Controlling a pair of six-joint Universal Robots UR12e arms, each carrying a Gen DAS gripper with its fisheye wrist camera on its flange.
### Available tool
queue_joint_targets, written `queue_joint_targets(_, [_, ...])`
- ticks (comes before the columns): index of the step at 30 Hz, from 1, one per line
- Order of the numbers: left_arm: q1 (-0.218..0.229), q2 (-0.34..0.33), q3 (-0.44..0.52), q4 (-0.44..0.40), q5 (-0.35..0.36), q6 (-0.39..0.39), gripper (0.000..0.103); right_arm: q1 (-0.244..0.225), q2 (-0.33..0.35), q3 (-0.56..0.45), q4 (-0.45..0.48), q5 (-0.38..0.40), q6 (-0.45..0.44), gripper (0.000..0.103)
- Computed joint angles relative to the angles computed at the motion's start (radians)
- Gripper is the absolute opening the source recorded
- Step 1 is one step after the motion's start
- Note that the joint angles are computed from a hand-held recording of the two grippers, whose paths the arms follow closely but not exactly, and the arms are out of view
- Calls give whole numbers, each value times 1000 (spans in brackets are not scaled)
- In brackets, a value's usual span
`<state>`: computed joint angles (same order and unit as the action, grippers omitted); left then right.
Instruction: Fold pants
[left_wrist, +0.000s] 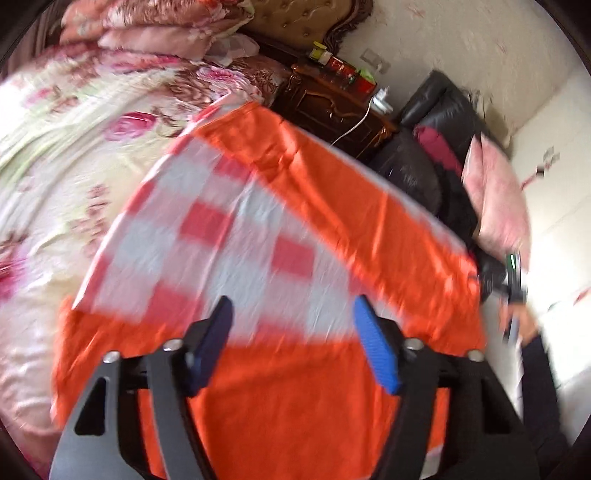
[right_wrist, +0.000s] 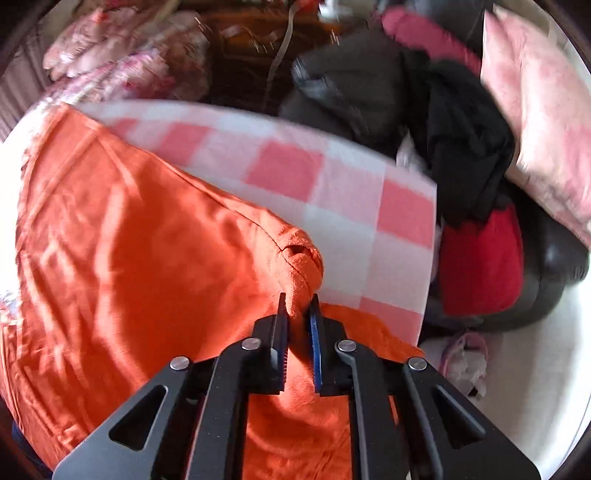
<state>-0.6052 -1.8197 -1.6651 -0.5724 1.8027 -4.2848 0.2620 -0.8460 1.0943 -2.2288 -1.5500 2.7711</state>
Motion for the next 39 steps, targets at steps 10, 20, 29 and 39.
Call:
queue_joint_targets(10, [261, -195, 123, 202, -329, -125, 54, 17, -350, 457, -302, 337, -91, 10])
queue_joint_targets(20, [302, -276, 171, 164, -409, -212, 3, 12, -494, 693, -341, 395, -68, 10])
queue_joint_targets(29, [231, -33, -31, 264, -258, -225, 3, -16, -493, 681, -421, 329, -117, 10])
queue_joint_targets(39, [-75, 126, -436, 420, 1, -517, 4, -64, -564, 858, -343, 336, -45, 13])
